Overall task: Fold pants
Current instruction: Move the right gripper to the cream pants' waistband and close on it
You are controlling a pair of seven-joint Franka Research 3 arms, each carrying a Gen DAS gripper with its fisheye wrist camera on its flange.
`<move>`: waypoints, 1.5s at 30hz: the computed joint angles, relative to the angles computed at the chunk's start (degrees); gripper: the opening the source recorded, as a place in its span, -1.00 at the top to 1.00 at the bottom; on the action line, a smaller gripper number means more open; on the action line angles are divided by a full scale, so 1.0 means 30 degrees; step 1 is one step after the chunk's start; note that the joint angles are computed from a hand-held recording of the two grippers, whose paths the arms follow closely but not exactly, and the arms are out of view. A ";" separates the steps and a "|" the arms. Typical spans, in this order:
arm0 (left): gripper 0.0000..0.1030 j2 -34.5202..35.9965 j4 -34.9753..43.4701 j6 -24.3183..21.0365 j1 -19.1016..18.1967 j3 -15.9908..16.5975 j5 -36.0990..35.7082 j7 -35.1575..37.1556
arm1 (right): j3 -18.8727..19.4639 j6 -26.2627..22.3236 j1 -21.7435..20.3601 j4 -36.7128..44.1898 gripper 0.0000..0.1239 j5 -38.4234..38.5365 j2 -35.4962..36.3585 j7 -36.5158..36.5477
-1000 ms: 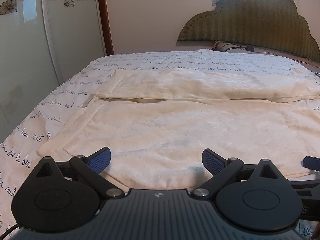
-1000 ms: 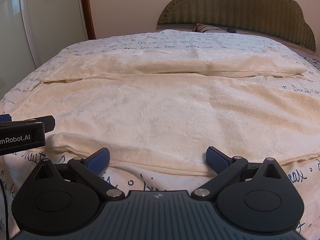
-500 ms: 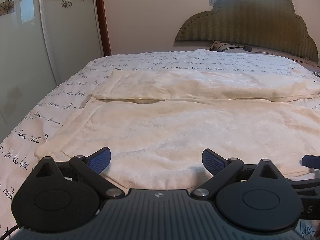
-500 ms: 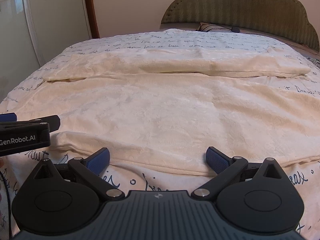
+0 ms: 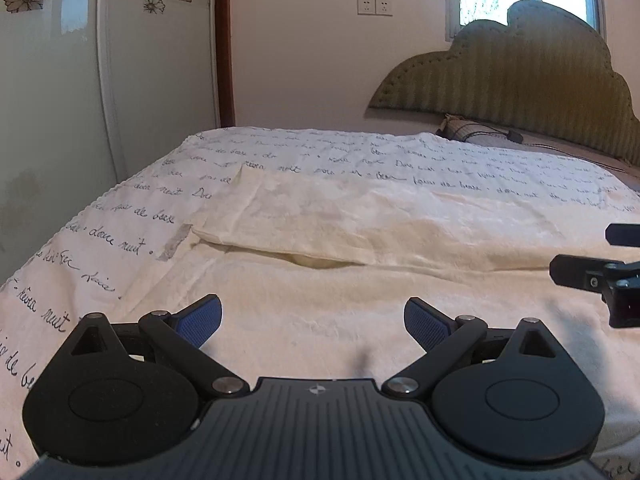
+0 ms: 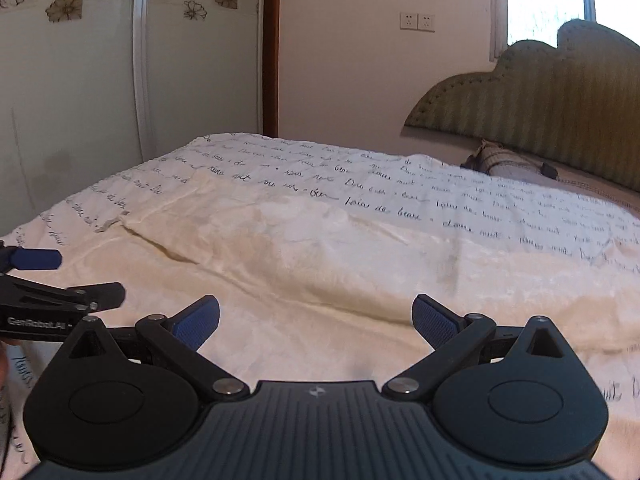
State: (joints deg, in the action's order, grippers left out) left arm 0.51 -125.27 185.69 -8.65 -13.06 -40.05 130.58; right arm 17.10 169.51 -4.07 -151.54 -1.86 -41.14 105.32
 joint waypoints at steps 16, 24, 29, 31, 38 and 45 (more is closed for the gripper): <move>-1.00 0.2983 0.1197 -0.0282 -0.1234 0.3444 1.2157 -1.0277 | -0.0982 -0.1692 -0.1306 1.2843 -0.20 -0.2202 1.4843 -0.5287; -1.00 0.3294 0.1561 -0.0695 0.1405 0.0842 1.3218 -1.0864 | -0.0302 -0.6819 -0.2159 1.7463 -0.02 0.8226 1.8240 -1.5011; -0.98 0.3408 0.1760 -0.1075 0.4790 -0.2620 1.2782 -1.0333 | -0.1014 -0.8105 -0.1406 1.8119 0.73 0.9296 1.8310 -1.6639; -0.96 0.3558 0.2230 -0.1885 0.7250 -0.5301 1.1015 -0.9135 | -0.1576 -0.6774 -0.0520 1.6961 0.80 0.8245 1.7534 -1.6920; -0.94 0.5231 0.6686 -0.5971 0.8333 -0.6065 0.5811 -0.8623 | -0.3498 0.1747 0.2778 1.0223 0.86 0.0736 1.3309 -1.5073; -0.97 0.7592 1.0932 -0.8275 0.9324 -0.7445 -0.1058 -0.6988 | -0.2599 0.4311 0.2854 0.5366 0.87 -0.2941 0.9212 -1.4119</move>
